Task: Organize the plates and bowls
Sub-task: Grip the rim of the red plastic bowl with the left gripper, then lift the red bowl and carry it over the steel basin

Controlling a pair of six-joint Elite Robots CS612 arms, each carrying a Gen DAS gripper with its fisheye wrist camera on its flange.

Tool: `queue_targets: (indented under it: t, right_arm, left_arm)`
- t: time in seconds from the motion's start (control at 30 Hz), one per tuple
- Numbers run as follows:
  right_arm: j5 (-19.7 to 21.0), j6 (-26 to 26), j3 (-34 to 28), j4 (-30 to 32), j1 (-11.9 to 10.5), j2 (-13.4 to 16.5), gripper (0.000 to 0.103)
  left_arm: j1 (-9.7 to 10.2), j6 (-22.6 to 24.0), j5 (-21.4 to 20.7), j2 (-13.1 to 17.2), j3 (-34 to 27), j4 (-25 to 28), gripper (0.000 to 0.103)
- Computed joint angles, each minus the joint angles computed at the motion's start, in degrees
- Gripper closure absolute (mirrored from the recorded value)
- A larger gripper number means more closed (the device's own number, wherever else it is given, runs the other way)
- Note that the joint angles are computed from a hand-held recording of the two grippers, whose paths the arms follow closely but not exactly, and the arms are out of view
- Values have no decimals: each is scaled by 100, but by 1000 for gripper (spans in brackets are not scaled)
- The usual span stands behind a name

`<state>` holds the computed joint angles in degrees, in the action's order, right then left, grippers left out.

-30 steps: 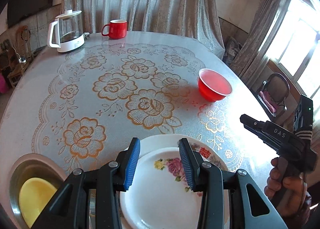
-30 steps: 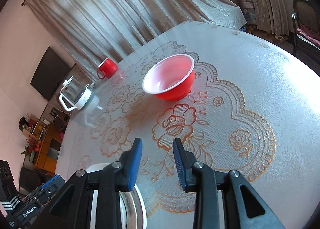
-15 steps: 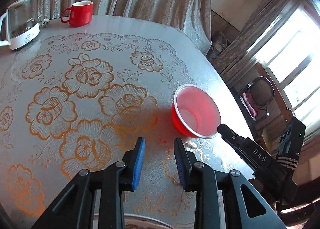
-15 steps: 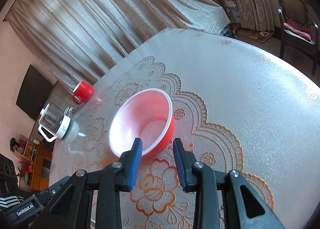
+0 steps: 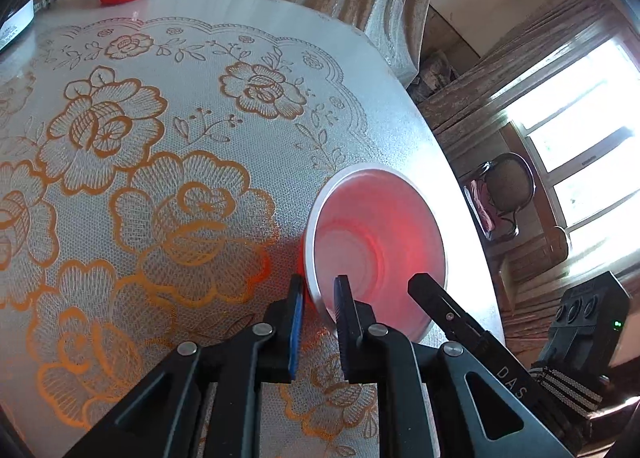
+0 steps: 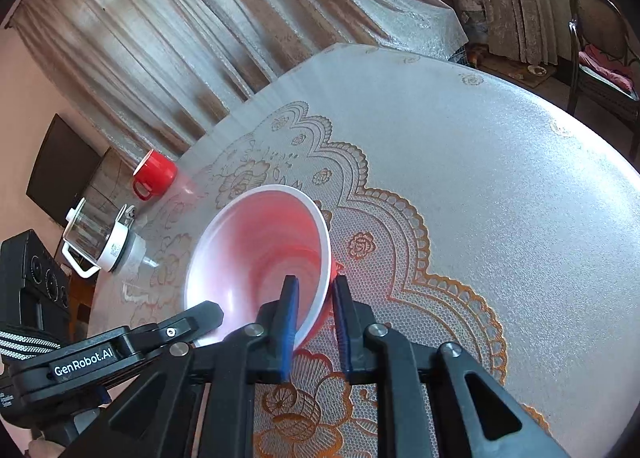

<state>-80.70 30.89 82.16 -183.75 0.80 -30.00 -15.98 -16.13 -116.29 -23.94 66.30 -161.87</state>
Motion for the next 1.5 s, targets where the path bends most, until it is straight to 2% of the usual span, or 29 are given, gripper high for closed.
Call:
queue_targets:
  t: [0.17,0.43,0.57,0.73,0.87,1.03,1.1,1.2,1.3,1.4,1.5]
  right_arm:
    - [540,-87,-47,82,8,-5,88]
    - [1316,-436,-184,519,253,8,88]
    - [1464,-711,-212,763,446,-2,87]
    - [1595,-742,-351,1133,632,58,87]
    - [1615,-931,-444,1430,775,78,85]
    - [1391,-1049,-500,1524,903,53,78]
    - [1365,-1066,-468,1520,917,26,76]
    - [1278,-1031,-470,1530,937,25,76]
    - [1202,-1031,-508,1537,966,50,78]
    - [889,-1183,-536,1655,1047,37,84]
    - [968,-1150,-490,1598,1042,9,84]
  left_arm:
    - [108,-7,331,-262,477,-151,89]
    - [398,-116,778,-749,1453,-575,89]
    - [515,-113,1040,-932,1833,-806,89]
    - [681,-256,1131,-1022,2054,-815,89]
    - [825,-445,990,-1035,2143,-866,88]
    - [946,-636,879,-1018,2174,-1001,78]
    - [973,-650,838,-1004,2170,-1059,78]
    - [990,-559,698,-967,2173,-1241,80]
    - [941,-367,800,-992,2251,-1490,93]
    - [909,-283,937,-1036,2350,-1769,93]
    - [931,-305,871,-1098,2447,-1928,93]
